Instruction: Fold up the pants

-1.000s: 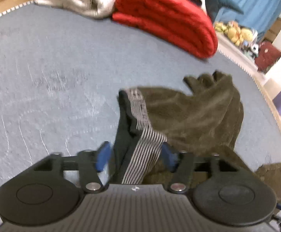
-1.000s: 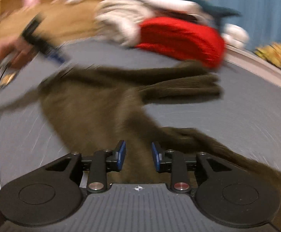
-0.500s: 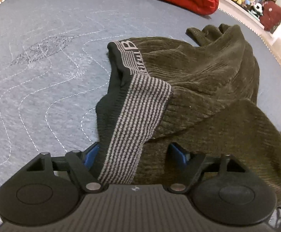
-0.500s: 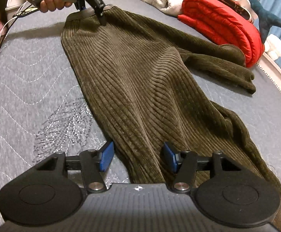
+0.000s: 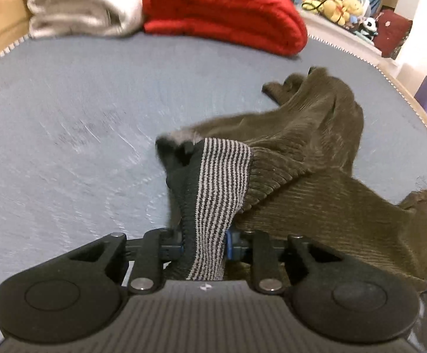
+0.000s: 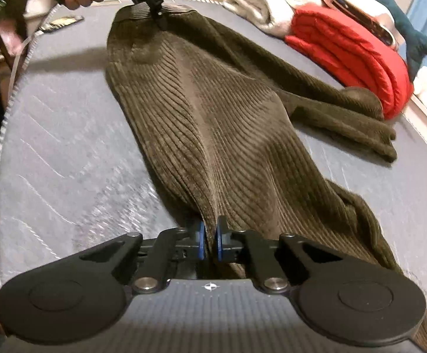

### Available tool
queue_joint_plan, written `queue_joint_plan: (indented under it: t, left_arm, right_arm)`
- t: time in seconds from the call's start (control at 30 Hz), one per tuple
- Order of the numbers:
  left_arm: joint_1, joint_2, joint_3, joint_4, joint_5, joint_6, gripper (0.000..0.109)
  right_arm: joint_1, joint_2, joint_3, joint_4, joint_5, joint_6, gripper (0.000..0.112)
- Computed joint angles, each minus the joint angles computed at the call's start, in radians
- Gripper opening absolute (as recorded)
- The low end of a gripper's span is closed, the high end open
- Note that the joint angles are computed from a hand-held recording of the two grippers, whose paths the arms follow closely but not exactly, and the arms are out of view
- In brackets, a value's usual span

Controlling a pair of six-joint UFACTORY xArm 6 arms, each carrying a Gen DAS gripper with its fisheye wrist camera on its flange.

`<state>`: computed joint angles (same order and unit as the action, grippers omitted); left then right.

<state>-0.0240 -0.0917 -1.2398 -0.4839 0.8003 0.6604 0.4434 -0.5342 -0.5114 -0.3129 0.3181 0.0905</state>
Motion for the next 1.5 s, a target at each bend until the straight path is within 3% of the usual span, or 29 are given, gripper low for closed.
queue_joint_plan:
  t: [0.13, 0.3, 0.4, 0.47, 0.53, 0.63, 0.73, 0.8, 0.87, 0.93, 0.97, 1.03, 1.1, 1.2, 1.27, 1.37, 1.4, 1.43, 1.5]
  left_arm:
    - [0.076, -0.033, -0.025, -0.023, 0.083, 0.063, 0.024]
    - [0.106, -0.028, -0.01, 0.096, 0.15, 0.175, 0.028]
    - [0.057, -0.048, 0.075, 0.275, 0.096, 0.21, 0.041]
    - [0.031, -0.072, 0.132, 0.361, -0.016, 0.167, 0.066]
    - [0.027, -0.073, 0.113, 0.34, -0.044, 0.12, 0.07]
    - [0.001, -0.099, 0.126, 0.316, -0.117, 0.104, 0.074]
    - [-0.053, -0.131, 0.172, 0.411, -0.226, 0.046, 0.081]
    - [-0.075, -0.148, 0.199, 0.472, -0.282, 0.006, 0.083]
    - [-0.094, -0.12, 0.178, 0.539, -0.314, -0.066, 0.086]
    - [-0.088, -0.126, 0.196, 0.625, -0.378, -0.16, 0.086]
    - [-0.09, -0.121, 0.191, 0.625, -0.401, -0.175, 0.086]
    - [-0.101, -0.127, 0.196, 0.506, -0.422, -0.1, 0.086]
    - [-0.13, -0.136, 0.199, 0.326, -0.413, 0.032, 0.086]
    - [-0.173, -0.139, 0.192, 0.165, -0.363, 0.133, 0.086]
    - [-0.2, -0.135, 0.192, 0.135, -0.357, 0.137, 0.086]
    - [-0.244, -0.129, 0.212, 0.189, -0.395, 0.081, 0.086]
    - [-0.255, -0.124, 0.215, 0.213, -0.407, 0.06, 0.086]
    - [-0.263, -0.12, 0.218, 0.228, -0.413, 0.047, 0.086]
    - [-0.277, -0.111, 0.222, 0.256, -0.426, 0.02, 0.086]
  right_arm:
    - [0.035, -0.075, 0.013, 0.188, 0.029, -0.155, 0.008]
    - [0.096, -0.153, -0.004, 0.621, 0.117, -0.463, 0.008]
    - [0.128, -0.117, -0.018, 0.543, 0.173, -0.422, 0.008]
    - [0.123, -0.096, -0.017, 0.476, 0.196, -0.352, 0.01]
    - [0.098, -0.12, -0.003, 0.464, 0.188, -0.316, 0.028]
    - [0.029, -0.225, 0.051, 0.508, 0.098, -0.267, 0.049]
    - [-0.09, -0.355, 0.113, 0.454, 0.031, -0.123, 0.055]
    - [-0.197, -0.433, 0.144, 0.318, 0.036, 0.025, 0.056]
    - [-0.321, -0.516, 0.161, 0.132, 0.108, 0.193, 0.057]
    - [-0.466, -0.612, 0.19, -0.026, 0.202, 0.343, 0.067]
    - [-0.531, -0.649, 0.199, -0.118, 0.272, 0.438, 0.067]
    - [-0.693, -0.712, 0.213, -0.179, 0.403, 0.524, 0.067]
    - [-0.89, -0.741, 0.228, -0.072, 0.492, 0.534, 0.067]
    - [-1.163, -0.765, 0.272, 0.152, 0.564, 0.389, 0.067]
    - [-1.246, -0.755, 0.296, 0.175, 0.595, 0.311, 0.067]
    - [-1.309, -0.783, 0.331, 0.256, 0.602, 0.25, 0.069]
    - [-1.319, -0.792, 0.331, 0.282, 0.605, 0.238, 0.065]
    - [-1.343, -0.809, 0.335, 0.345, 0.609, 0.21, 0.042]
    - [-1.331, -0.797, 0.324, 0.396, 0.589, 0.281, 0.021]
